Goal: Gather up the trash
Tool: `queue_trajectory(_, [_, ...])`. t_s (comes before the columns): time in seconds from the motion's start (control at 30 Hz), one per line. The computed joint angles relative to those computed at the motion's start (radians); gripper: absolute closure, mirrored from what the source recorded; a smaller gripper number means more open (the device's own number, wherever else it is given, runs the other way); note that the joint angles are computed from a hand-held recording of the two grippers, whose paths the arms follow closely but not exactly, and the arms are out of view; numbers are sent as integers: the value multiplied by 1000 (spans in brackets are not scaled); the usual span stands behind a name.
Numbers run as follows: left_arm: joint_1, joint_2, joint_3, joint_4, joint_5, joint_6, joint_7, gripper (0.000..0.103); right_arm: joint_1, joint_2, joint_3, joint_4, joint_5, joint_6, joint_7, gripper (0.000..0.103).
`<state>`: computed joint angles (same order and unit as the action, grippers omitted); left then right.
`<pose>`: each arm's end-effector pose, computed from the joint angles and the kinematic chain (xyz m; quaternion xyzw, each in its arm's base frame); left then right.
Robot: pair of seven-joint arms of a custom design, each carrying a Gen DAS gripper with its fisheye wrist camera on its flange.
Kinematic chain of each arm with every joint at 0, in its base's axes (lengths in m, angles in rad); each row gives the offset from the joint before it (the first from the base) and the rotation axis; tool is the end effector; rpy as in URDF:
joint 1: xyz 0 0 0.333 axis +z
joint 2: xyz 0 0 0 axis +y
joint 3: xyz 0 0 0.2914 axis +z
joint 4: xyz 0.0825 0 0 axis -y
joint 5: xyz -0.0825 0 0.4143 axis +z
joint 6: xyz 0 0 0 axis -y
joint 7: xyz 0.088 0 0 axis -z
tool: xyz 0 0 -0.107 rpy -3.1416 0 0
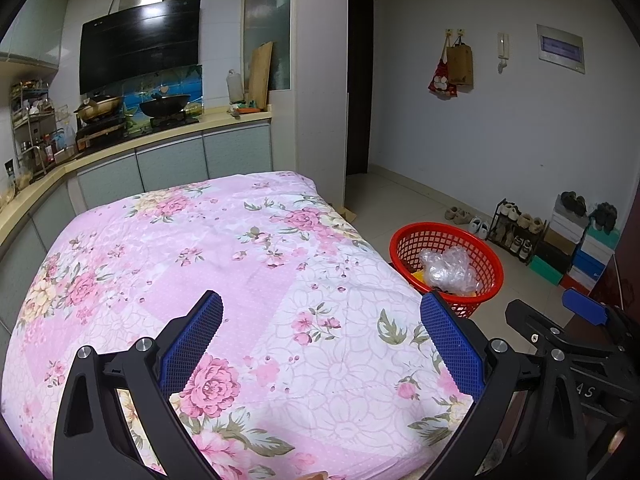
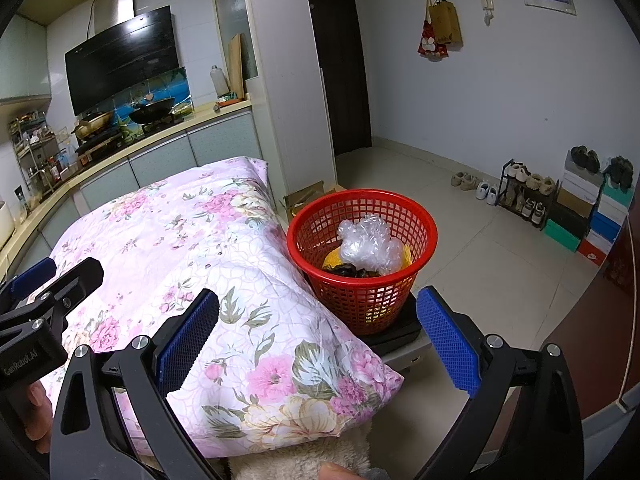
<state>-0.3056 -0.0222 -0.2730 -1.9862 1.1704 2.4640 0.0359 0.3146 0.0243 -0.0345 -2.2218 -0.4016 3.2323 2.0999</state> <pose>0.5167 -0.3402 0.4906 -0.6683 0.5604 -0.3165 0.3731 0.5636 0.2018 0.4360 -0.6749 0.5686 -0.2452 0.4014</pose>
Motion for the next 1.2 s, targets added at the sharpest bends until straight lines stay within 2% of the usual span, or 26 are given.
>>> queue_trajectory(0.07, [0,1,0,1,0,-1,0,7,3,1,-7,2,-22,0,19,7])
queue_trajectory(0.13, [-1,1,0,1,1,-2,0,7,-5,0,7,-1,19,0,-17,7])
queue_trajectory(0.2, [-1,1,0,0,0,-1,0,7,1,-1,-1,-1,0,-1,1,7])
queue_trajectory(0.53, [-5,10,2,10,0,3,11,7,-9,-1,17,-3,69,-4,-63,7])
queue_trajectory(0.63, [-4,10,5,8,3,15,8,7,-1,-3,5,-3,36,-6,-31,7])
queue_trajectory(0.83, [-2,-2,3,-6,49,13,-29,7,-19,-8,22,-10,52,-8,-44,7])
queue_trajectory(0.93, [2,-8,3,-12,50,23,-32,7,-30,-19,28,-19,-8,-17,16,7])
queue_trajectory(0.97, [4,-10,4,-14,53,28,-29,7,-40,-19,38,-21,12,-17,-2,7])
queue_trajectory(1.2, [18,-26,5,-32,9,54,-1,7,-69,-8,65,-10,14,-23,-4,7])
